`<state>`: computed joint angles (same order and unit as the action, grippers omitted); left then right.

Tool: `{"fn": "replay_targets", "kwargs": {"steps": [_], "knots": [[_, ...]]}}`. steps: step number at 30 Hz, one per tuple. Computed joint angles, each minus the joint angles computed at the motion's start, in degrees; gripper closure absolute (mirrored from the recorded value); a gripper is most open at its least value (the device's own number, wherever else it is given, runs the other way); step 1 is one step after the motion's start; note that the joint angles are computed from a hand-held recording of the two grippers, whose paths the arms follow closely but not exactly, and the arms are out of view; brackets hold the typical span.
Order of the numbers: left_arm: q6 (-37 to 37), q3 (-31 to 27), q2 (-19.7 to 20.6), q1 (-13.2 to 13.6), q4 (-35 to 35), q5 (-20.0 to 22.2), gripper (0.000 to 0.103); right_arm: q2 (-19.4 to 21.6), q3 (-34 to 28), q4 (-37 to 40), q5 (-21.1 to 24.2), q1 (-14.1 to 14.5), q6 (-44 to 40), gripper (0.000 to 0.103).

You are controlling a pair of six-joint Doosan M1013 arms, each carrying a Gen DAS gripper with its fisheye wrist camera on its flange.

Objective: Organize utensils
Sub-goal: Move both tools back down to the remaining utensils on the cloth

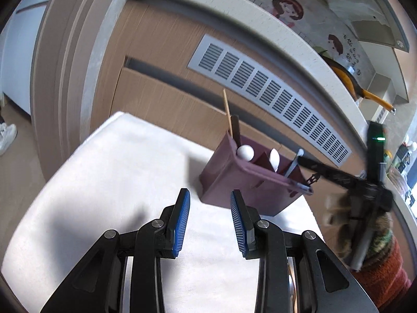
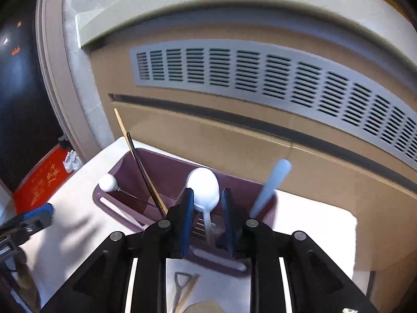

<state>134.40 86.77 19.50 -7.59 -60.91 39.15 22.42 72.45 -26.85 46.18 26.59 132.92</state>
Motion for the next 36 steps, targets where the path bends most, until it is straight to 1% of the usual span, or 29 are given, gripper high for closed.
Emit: {"fn": "replay_targets", "kwargs": {"steps": [2,3,4,6,7,9,11,14,16,18,21,24,26,27,28,29,32,34,36], "knots": [[-1.5,-0.18,0.15,-0.3,2.31,-0.02,0.07,-2.1,2.34,-5.44,-1.33,1.15,4.93,0.081],[-1.94,-0.11,0.1,-0.43,3.05,-0.05,0.07,-3.11,3.39,-7.02,-1.6,1.72,5.79,0.08],[-2.74,-0.17,0.16,-0.61,4.21,0.02,0.07,-3.9,4.1,-7.44,-0.93,2.35,5.56,0.08],[-4.62,-0.39,0.28,-1.04,6.42,0.37,0.07,-4.55,4.68,-4.57,3.99,3.55,2.61,0.08],[-4.89,-0.45,0.33,-1.24,7.1,0.79,0.07,-4.8,5.43,-2.21,5.5,3.83,1.38,0.08],[-5.28,-0.62,0.4,-1.72,8.93,1.71,0.07,-5.55,8.02,3.9,6.76,4.01,-0.94,0.08],[-6.34,-0.78,0.36,-2.39,11.95,2.37,0.07,-6.39,11.16,7.63,6.72,4.3,-0.31,0.08],[-7.0,-0.73,0.09,-3.26,15.11,3.06,0.07,-7.22,14.33,10.36,5.06,5.01,2.48,0.08],[-7.48,-0.68,-0.08,-3.71,16.53,3.24,0.069,-7.71,15.63,8.08,3.17,6.01,5.13,0.08],[-7.95,-0.6,-0.27,-4.06,17.58,3.57,0.07,-7.72,15.92,9.21,0.58,6.15,3.02,0.08],[-7.62,-0.34,-0.67,-4.3,18.19,4.1,0.07,-6.33,14.11,11.51,-0.73,5.82,-0.35,0.08],[-7.09,-0.23,-0.89,-4.46,18.7,4.59,0.069,-3.94,11.8,11.17,0.87,5.42,-1.02,0.08],[-7.0,-0.12,-0.99,-4.53,19.62,4.89,0.07,-3.07,11.21,13.4,1.48,4.66,-2.05,0.085],[-7.11,-0.12,-0.99,-4.54,20.09,5.09,0.069,-2.82,11.07,15.38,1.43,4.18,-2.66,0.09],[-7.26,-0.11,-0.98,-4.57,20.45,5.37,0.07,-2.97,11.31,16.3,1.27,3.93,-2.6,0.092],[-7.33,-0.14,-0.93,-4.61,20.68,5.82,0.07,-3.33,11.8,17.05,0.15,3.64,-2.6,0.093],[-7.08,-0.31,-0.72,-5.01,21.29,7.42,0.07,-6.01,14.94,20.15,-4.67,2.67,-2.13,0.097],[-6.76,-0.55,-0.49,-5.64,21.83,8.78,0.069,-8.1,17.03,17.65,-6.38,2.57,1.94,0.097],[-6.57,-1.18,0.06,-6.32,21.8,11.18,0.07,-9.72,18.85,17.58,-7.56,2.01,4.22,0.097]]}}
